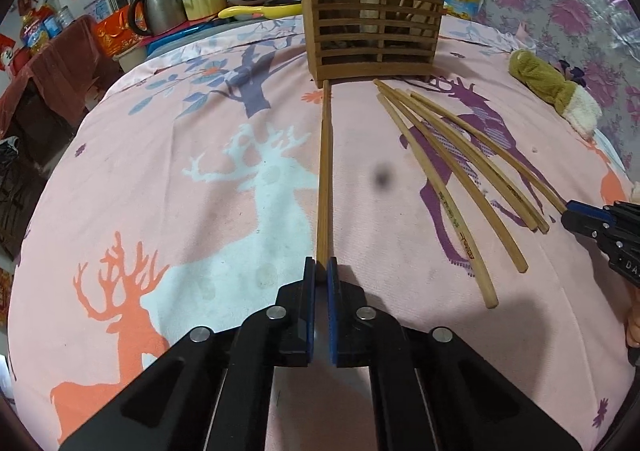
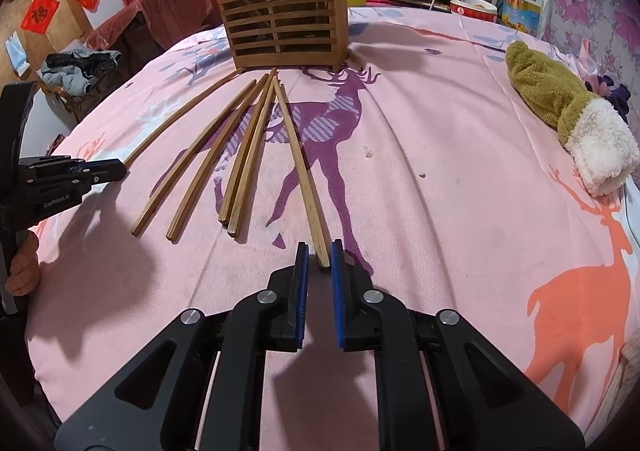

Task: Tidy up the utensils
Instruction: 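Close the left gripper on a chopstick while the right gripper grasps another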

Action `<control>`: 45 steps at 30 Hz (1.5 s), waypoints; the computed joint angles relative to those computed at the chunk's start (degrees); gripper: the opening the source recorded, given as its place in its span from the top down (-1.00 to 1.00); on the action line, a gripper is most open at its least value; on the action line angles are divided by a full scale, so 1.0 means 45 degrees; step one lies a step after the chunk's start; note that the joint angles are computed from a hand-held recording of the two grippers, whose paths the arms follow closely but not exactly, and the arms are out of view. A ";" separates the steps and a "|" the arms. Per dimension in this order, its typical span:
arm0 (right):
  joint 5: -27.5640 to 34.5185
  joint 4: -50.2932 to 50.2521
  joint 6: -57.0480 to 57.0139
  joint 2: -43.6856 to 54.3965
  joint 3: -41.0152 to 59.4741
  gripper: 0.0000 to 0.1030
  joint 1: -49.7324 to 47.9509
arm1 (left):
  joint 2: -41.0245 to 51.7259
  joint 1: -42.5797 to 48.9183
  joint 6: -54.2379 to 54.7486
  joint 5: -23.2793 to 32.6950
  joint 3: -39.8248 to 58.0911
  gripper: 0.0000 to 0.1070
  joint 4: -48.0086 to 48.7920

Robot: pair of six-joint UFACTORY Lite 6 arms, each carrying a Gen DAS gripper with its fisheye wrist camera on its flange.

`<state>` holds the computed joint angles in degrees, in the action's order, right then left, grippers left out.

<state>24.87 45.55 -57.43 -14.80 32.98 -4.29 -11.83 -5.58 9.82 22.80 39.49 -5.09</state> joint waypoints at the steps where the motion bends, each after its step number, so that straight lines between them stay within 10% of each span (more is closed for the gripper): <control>1: -0.0016 0.0107 -0.0073 -0.0096 -0.0046 0.85 -0.0025 | -0.0104 -0.0076 -0.0250 -0.0048 -0.0050 0.89 0.0231; 21: 0.1885 0.4823 -0.4404 -0.2735 -0.0587 0.87 -0.2327 | -0.4540 0.0957 0.2801 -0.0239 -0.1242 0.89 -0.3548; 34: -0.0572 -0.1172 0.1099 -0.0459 -0.0310 0.30 0.0913 | -0.4160 0.1120 0.2668 -0.0149 -0.1160 0.89 -0.3338; 37: -0.0277 -0.0614 0.0508 -0.0487 -0.0345 0.88 0.0583 | -0.4091 0.1099 0.2552 -0.0141 -0.1137 0.89 -0.3193; 45: 0.0898 0.2350 -0.2337 -0.2295 -0.0668 0.88 -0.0874 | -0.4472 0.1491 0.4024 0.0205 -0.1090 0.89 -0.4699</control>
